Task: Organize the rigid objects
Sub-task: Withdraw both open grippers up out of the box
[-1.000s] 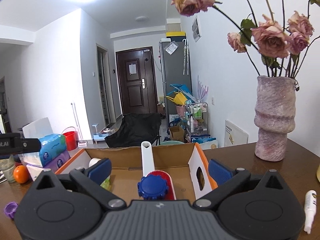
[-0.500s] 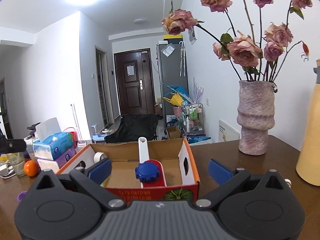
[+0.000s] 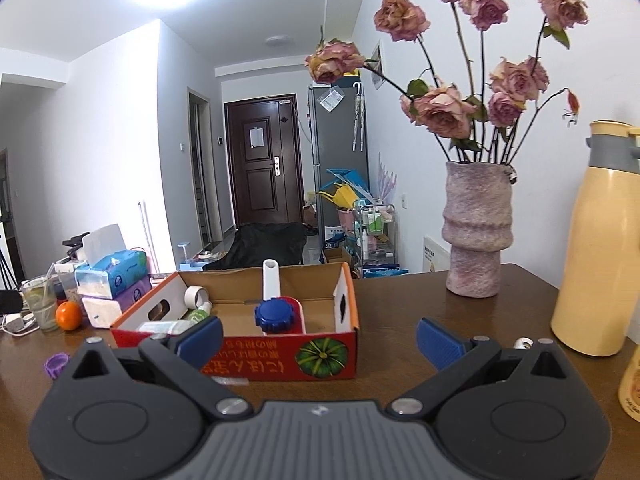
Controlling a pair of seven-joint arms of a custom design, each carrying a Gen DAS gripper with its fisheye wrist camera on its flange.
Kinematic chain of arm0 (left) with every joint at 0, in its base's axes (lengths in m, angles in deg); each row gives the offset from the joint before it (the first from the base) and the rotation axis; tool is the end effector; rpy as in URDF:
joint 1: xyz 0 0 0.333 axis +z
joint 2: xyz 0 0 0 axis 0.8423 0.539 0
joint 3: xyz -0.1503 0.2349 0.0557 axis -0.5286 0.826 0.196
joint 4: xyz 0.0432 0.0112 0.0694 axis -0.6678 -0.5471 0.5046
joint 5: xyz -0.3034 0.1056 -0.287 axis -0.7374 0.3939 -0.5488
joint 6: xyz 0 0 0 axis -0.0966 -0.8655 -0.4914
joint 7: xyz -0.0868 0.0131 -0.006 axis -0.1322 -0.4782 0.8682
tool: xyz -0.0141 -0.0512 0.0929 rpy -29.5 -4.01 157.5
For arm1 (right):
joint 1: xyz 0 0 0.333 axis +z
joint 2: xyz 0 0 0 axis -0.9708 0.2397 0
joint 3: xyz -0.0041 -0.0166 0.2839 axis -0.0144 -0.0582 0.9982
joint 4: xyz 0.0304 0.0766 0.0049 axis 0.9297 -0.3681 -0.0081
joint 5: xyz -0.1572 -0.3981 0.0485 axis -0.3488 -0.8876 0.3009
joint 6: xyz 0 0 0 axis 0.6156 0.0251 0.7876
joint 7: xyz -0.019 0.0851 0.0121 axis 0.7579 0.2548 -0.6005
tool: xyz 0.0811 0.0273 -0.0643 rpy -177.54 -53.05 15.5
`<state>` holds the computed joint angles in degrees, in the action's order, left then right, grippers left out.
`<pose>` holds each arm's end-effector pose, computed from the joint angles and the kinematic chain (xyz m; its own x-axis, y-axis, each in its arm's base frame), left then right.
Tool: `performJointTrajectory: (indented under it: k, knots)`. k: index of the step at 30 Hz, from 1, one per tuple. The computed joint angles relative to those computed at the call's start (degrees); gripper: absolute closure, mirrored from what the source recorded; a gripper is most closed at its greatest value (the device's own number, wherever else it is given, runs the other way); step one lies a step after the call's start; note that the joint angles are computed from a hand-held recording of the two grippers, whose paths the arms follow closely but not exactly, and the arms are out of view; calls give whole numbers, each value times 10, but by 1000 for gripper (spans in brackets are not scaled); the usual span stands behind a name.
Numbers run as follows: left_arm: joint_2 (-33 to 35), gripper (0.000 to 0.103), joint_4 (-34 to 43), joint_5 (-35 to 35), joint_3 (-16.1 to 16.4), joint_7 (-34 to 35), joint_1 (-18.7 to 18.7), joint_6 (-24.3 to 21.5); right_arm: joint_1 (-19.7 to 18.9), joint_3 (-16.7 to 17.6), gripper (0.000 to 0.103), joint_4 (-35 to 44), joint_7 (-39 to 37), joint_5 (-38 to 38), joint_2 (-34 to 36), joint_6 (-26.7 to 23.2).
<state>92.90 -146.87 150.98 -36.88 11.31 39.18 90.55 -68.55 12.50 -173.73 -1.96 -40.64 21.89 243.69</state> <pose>0.6439 -0.2954 0.4927 0.2370 -0.9678 0.0848 -0.3589 -0.1684 -0.9181 0.6852 0.1121 0.4637 0.1143 -0.9897 -0.0857 -0.3143 0.0458 -0.9482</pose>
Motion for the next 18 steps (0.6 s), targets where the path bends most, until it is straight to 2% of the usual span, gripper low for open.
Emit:
performJointTrajectory:
  k: [3,8,11,15,18]
  knots:
    - [-19,0,-25,-2,-5,-4,-2,-10,-16,10,0,-33,7,-11,-23,6]
    - [-45,0,-59,-4,-18,-13,1,-27,-65,37,0,-85,55,-66,-57,14]
    - [-55,0,-73,-5,-27,-16,1,-42,-74,31,0,-106,78,-87,-71,14]
    - [-66,0,-92,-11,-36,-20,4,-52,-107,39,0,-132,124,-147,-86,14]
    - [-72,0,-104,-13,-40,-25,7,-54,-108,26,0,-144,139,-166,-92,12]
